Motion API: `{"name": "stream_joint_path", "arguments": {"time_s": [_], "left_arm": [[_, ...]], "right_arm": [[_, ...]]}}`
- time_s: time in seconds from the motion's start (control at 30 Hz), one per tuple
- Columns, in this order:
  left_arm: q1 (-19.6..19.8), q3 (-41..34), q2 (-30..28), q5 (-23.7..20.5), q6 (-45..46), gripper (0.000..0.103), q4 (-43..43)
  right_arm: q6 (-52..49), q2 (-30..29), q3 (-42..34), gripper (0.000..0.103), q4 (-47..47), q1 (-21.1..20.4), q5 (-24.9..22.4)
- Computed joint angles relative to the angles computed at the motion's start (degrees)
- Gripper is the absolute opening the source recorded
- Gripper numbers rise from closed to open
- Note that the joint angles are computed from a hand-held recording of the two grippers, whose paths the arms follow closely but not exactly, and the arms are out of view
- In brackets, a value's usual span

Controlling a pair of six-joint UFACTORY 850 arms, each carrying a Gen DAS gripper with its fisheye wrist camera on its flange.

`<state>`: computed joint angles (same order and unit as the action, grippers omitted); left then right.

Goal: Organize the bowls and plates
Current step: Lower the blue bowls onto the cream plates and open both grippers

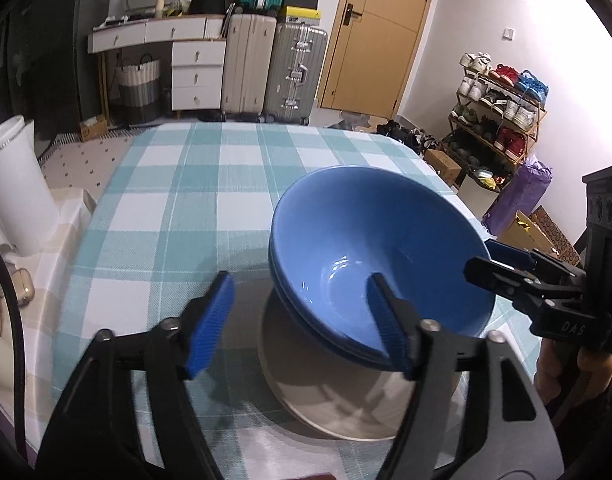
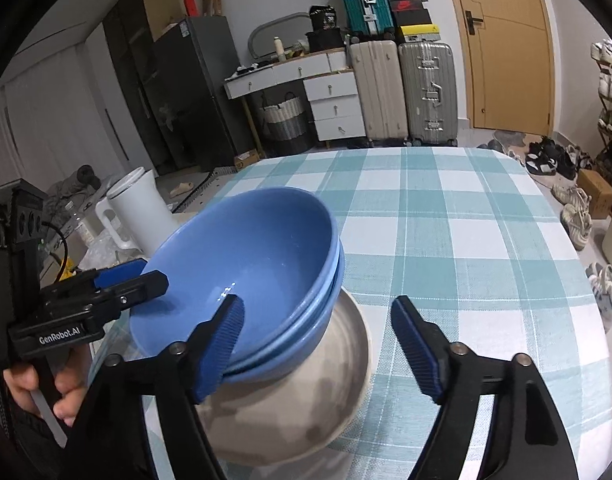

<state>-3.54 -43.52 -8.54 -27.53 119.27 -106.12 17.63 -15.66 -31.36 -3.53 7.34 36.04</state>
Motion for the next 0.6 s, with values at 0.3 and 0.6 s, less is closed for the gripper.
{"name": "stream_joint_path", "arguments": {"time_s": [0.3, 0.6], "left_arm": [[2.2, 5.8, 5.2, -4.7, 15.4, 0.103, -9.4], [7.4, 10.0, 6.1, -11.0, 21.6, 0.103, -11.7]], "right_arm": [[-5.6, 1.2, 3.5, 0.101, -1.0, -0.3, 6.6], [-10.7, -0.8, 6.4, 0.102, -3.3, -0.9, 14.9]]}}
